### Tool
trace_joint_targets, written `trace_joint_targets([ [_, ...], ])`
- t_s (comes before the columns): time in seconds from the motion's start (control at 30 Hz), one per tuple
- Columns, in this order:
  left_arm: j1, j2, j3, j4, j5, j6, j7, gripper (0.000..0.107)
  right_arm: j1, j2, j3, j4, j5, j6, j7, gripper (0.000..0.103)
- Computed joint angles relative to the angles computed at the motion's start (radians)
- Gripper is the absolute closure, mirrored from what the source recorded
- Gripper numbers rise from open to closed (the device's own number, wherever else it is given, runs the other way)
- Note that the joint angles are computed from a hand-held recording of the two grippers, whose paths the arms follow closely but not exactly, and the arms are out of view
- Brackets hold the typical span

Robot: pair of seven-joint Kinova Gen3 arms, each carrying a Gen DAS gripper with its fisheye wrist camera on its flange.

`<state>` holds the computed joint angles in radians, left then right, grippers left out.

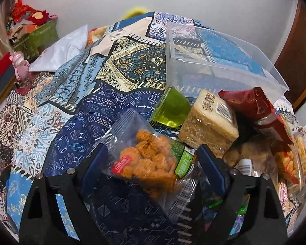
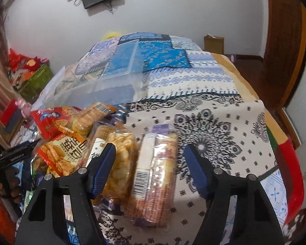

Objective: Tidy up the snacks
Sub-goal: 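Grasp the orange puffed snack bag with the left gripper while the right gripper grasps a wafer roll pack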

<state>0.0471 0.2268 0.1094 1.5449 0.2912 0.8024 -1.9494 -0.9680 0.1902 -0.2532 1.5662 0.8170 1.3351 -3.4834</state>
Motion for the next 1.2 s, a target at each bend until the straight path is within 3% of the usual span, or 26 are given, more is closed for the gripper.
trace_joint_targets([
  [0.23,-0.019,0.028,0.009,0.004,0.050,-0.014,-0.030,0.014,0.019,-0.018,-0.001,0.034,-0.015,-0.034,-0.011,0.041],
  [0.37,-0.015,0.022,0.012,0.021,0.045,-0.039,-0.041,0.017,0.027,-0.021,-0.005,0.032,-0.023,-0.029,-0.015,0.051],
  [0.57,-0.028,-0.005,0.021,0.047,0.070,-0.050,-0.115,0.039,0.045,-0.018,-0.016,0.027,-0.068,-0.045,0.031,0.052],
  [0.67,-0.029,-0.031,0.017,0.072,0.075,-0.067,-0.153,0.055,0.033,-0.008,-0.008,0.024,-0.065,-0.039,0.041,0.052],
  [0.7,-0.024,-0.041,0.012,0.083,0.070,-0.077,-0.165,0.063,0.038,-0.012,-0.005,0.030,-0.072,-0.053,0.047,0.052],
  [0.8,-0.058,-0.055,0.011,0.090,0.126,-0.048,-0.232,0.070,0.068,-0.041,0.002,0.069,-0.098,-0.124,0.044,0.052],
  [0.87,-0.082,-0.056,0.003,0.081,0.164,-0.007,-0.269,0.070,0.081,-0.051,-0.004,0.084,-0.103,-0.143,0.037,0.052],
  [0.97,-0.092,-0.062,-0.019,0.065,0.169,0.042,-0.257,0.069,0.072,-0.029,-0.010,0.052,-0.099,-0.097,0.051,0.052],
  [1.1,-0.103,-0.063,-0.040,0.043,0.165,0.099,-0.202,0.043,0.051,-0.002,-0.005,0.014,-0.096,-0.046,0.084,0.057],
  [1.2,-0.103,-0.041,-0.046,0.012,0.145,0.155,-0.159,0.039,0.041,-0.002,-0.001,0.017,-0.090,-0.057,0.095,0.063],
])
